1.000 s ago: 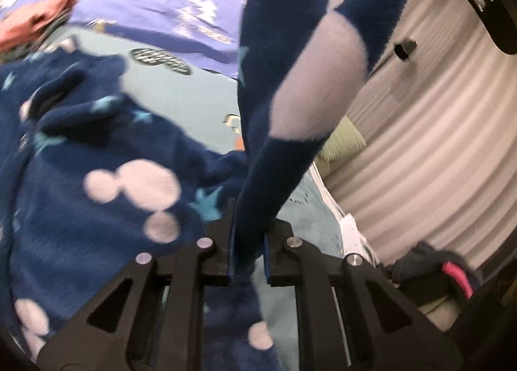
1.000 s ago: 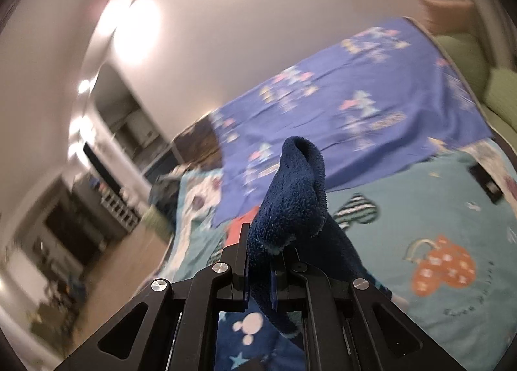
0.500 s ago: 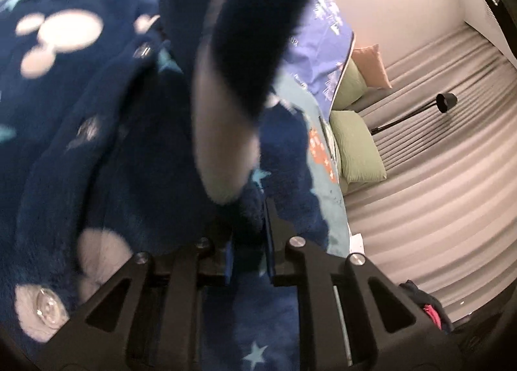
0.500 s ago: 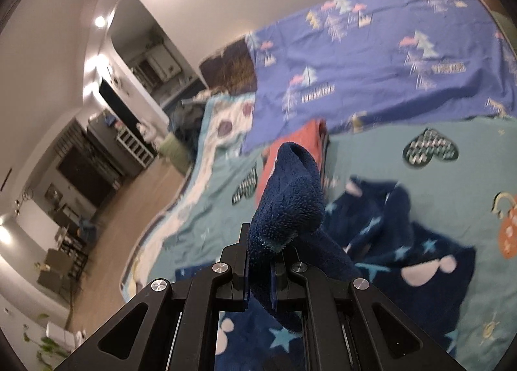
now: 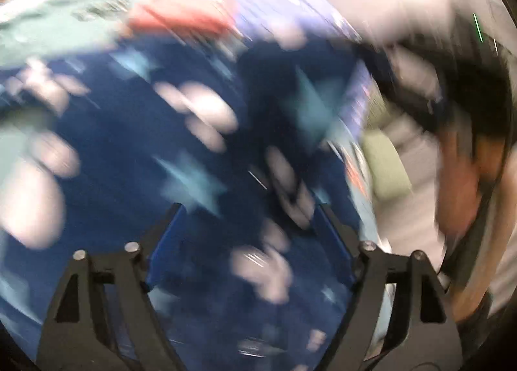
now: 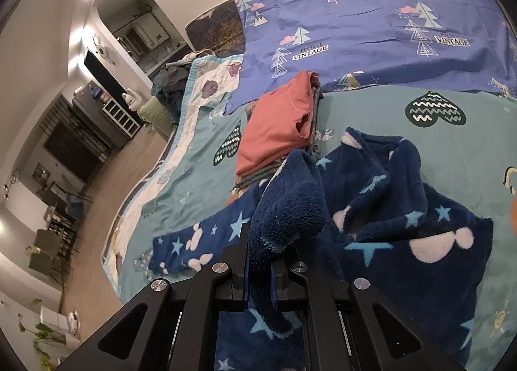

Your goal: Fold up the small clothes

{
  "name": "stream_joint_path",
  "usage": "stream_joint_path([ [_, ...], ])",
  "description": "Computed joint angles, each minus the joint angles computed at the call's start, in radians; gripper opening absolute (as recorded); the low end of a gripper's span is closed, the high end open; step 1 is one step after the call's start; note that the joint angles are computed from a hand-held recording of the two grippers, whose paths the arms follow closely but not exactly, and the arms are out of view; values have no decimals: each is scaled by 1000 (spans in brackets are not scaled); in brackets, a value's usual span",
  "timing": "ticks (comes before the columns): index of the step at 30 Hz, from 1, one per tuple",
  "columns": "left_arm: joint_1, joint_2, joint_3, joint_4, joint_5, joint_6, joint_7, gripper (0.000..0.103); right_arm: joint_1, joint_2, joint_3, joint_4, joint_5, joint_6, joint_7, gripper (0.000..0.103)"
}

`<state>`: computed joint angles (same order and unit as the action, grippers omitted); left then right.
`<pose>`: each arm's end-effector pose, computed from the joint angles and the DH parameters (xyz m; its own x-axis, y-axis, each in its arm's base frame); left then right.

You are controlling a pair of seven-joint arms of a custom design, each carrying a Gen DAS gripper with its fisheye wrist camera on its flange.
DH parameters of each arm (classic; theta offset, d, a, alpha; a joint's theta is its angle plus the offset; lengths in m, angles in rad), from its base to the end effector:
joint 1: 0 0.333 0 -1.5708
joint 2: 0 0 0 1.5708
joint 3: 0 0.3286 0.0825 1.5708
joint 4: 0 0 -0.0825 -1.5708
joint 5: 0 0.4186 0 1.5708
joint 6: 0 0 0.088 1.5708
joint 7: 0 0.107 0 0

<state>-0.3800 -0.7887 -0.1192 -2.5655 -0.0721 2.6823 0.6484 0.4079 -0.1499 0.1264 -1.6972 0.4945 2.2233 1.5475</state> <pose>0.3399 -0.1948 0.6191 0.1788 -0.7662 0.6172 -0.6802 -0.5495 -0.4851 0.4924 0.3167 0.7369 0.4796 -0.7564 -0.4447 -0.8041 -0.1760 -0.5679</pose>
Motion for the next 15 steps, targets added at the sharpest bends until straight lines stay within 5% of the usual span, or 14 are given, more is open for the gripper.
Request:
stream_joint_path([
  [4, -24, -59, 180, -33, -99, 26, 75, 80, 17, -11, 13, -39, 8, 28, -31, 8],
  [10, -188, -55, 449, -10, -310, 14, 313, 82, 53, -42, 44, -129, -21, 89, -90, 8],
  [15, -272, -27, 492, 8, -472, -45, 369, 84, 80, -68, 87, -199, -131, 185, -77, 8],
])
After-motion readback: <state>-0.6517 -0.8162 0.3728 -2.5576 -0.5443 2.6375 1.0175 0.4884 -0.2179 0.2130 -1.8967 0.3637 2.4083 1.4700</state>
